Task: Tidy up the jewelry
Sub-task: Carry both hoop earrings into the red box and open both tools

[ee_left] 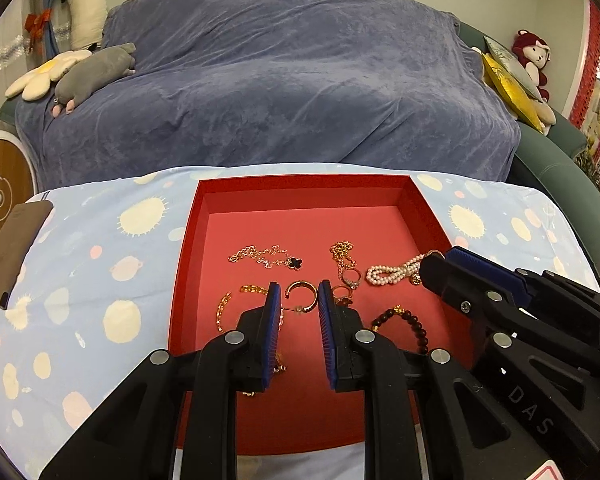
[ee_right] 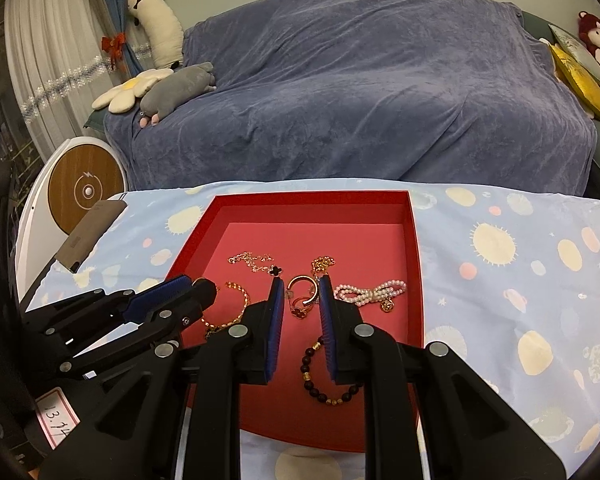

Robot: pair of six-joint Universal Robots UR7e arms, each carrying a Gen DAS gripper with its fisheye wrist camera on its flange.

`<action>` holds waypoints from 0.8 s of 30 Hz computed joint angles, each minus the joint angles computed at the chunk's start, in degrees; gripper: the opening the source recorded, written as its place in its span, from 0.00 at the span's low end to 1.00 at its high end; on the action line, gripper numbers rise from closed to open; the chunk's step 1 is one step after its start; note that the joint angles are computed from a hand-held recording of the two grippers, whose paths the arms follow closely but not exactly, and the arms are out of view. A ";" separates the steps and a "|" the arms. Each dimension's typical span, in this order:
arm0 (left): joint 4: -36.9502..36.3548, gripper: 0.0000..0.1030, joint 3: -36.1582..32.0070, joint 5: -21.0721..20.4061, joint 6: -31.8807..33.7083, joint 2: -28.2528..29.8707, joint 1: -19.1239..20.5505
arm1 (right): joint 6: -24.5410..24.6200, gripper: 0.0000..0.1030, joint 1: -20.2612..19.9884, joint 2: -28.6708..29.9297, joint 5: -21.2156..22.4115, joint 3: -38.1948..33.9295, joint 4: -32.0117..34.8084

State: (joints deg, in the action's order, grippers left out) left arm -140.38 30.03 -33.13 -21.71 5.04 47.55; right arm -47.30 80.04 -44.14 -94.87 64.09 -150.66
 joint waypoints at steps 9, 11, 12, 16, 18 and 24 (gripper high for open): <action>-0.97 0.16 -0.11 -0.09 -0.38 0.00 1.00 | 0.34 0.16 0.21 1.32 -1.71 -0.92 -0.28; -1.53 0.16 -0.36 -0.41 -0.04 0.19 1.14 | 0.53 0.16 0.14 1.79 -2.08 -1.32 -0.23; -2.35 0.16 -0.32 -0.62 0.57 0.29 1.21 | 0.42 0.16 0.12 2.05 -2.35 -1.52 -0.14; -2.92 0.16 -0.44 -1.20 1.40 0.50 1.50 | 0.47 0.16 0.03 3.13 -3.06 -2.76 0.39; -3.21 0.16 -0.13 -1.15 2.14 0.49 1.76 | 0.57 0.17 0.00 3.68 -3.30 -3.48 0.77; -2.47 0.16 0.98 -1.56 1.79 -0.10 2.57 | 0.93 0.17 -0.06 4.39 -4.17 -4.01 1.34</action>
State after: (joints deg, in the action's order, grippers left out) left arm -142.86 31.00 -34.69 -19.93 4.94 50.12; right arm -46.37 79.98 -39.75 -99.04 60.08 -149.32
